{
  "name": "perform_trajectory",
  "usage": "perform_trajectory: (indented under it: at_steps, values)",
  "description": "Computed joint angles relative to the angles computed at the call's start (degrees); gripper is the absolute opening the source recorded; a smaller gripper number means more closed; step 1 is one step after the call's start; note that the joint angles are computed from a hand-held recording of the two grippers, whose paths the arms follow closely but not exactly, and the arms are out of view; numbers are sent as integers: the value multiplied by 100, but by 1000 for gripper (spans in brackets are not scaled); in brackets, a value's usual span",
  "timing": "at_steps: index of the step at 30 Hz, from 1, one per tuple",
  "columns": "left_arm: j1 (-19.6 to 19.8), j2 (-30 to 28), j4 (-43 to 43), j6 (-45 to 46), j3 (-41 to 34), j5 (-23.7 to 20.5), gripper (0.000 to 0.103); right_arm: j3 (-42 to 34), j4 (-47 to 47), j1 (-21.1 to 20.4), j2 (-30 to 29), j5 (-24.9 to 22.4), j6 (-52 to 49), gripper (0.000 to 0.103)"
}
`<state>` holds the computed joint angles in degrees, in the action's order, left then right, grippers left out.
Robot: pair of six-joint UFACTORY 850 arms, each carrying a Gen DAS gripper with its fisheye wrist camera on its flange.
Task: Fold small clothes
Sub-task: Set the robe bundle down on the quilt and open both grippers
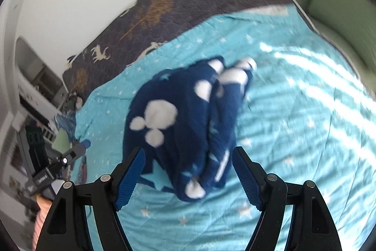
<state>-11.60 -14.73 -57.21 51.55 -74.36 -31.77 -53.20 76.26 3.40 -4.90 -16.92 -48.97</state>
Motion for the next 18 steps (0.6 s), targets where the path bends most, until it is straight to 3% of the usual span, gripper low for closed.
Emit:
perform_trajectory:
  at_steps: [8, 13, 18]
  values:
    - [102, -125, -92, 76, 248, -312, 100, 207, 163, -10, -166, -314, -293, 78]
    - [-11, -257, -75, 258, 388, -467, 100, 354, 1313, -123, -465, -825, -1227, 78]
    - [-271, -516, 152, 142, 320, -193, 100, 226, 1764, -213, -974, -1395, -1490, 79]
